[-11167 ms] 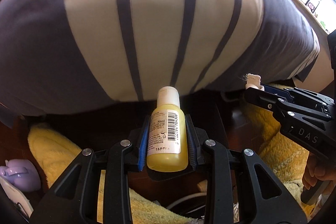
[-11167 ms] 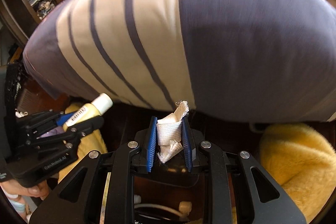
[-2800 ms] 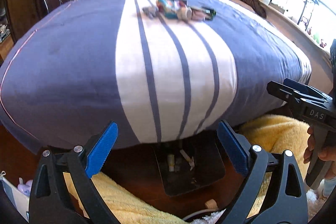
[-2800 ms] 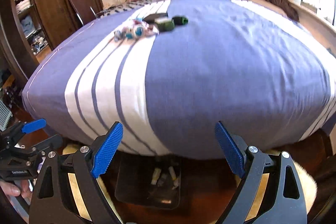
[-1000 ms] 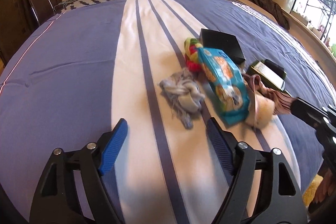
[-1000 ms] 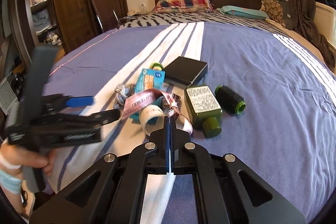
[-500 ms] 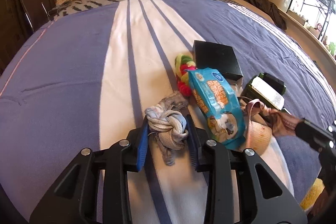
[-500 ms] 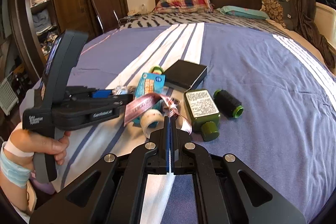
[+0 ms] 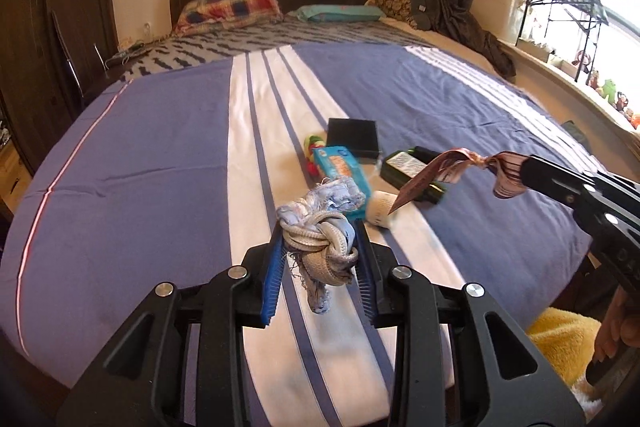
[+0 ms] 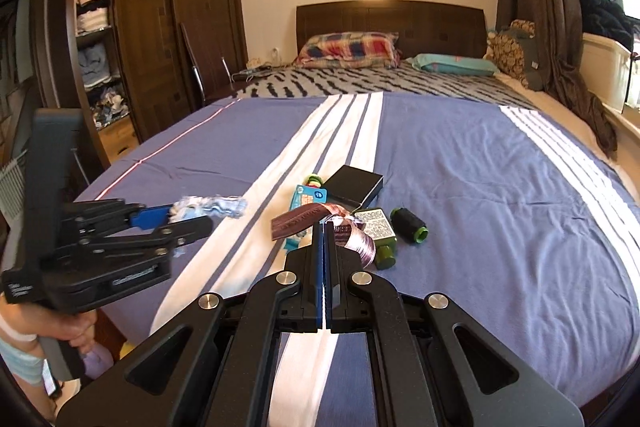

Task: Collect trash
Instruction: 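Lift the grey rope and pink ribbon off the bed with both tools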

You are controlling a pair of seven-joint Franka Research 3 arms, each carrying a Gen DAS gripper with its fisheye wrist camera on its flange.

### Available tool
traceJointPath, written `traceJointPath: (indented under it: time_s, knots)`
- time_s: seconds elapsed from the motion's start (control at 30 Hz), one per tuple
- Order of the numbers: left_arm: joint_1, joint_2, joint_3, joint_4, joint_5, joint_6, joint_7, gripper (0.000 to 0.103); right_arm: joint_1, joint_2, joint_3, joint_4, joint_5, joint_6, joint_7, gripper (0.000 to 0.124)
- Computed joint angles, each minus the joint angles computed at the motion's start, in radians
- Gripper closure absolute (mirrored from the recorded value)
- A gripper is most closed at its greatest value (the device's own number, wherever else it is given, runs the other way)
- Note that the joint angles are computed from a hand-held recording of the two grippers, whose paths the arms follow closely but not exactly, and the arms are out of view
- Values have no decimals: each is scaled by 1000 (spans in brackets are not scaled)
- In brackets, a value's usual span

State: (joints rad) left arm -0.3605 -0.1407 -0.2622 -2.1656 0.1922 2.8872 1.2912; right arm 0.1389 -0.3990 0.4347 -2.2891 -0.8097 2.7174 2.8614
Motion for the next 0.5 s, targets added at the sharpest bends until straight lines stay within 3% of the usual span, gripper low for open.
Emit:
traceJointPath:
  time_s: [0.5]
  knots:
    - [-126,-350,24,-303,-41,73,-23,72,34,-304,117,-150,208,-60,-31,122]
